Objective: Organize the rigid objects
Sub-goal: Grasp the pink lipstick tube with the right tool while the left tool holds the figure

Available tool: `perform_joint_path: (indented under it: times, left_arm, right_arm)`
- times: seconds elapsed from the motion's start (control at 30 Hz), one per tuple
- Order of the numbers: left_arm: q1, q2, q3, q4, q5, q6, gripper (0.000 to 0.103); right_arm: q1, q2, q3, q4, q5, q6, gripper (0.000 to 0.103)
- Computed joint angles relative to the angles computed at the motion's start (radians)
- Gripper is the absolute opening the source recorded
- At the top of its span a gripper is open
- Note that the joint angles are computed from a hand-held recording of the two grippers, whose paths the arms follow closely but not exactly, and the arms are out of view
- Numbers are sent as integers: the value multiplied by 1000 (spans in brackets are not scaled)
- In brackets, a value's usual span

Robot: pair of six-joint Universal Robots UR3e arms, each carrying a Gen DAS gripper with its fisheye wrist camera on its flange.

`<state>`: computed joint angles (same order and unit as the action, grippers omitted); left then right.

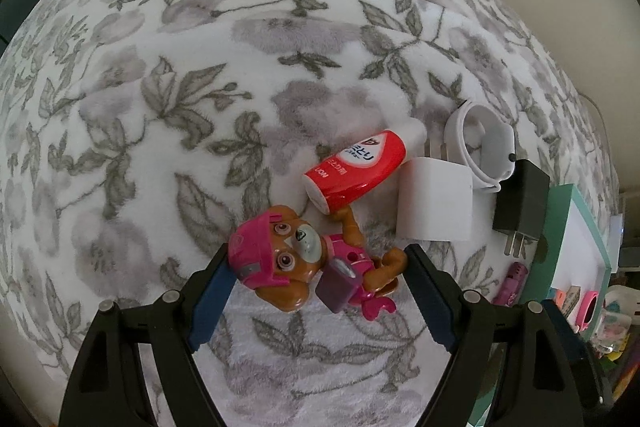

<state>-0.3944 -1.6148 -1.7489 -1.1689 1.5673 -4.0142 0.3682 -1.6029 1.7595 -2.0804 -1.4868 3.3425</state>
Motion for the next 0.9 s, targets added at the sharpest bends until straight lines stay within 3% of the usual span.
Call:
perform_joint_path:
  times: [0.33, 0.7, 0.9]
  left_arm:
    - [-9, -12, 3, 18, -6, -25, 84]
    - [-7, -9, 1, 20, -8, -34, 84]
    - [-6, -7, 0, 19, -9, -33, 84]
  right_arm:
    - [34, 50, -29, 34, -41, 29, 50]
    - [145, 175, -158, 117, -182, 77, 46]
    - [141, 161, -114, 66, -153, 95, 47]
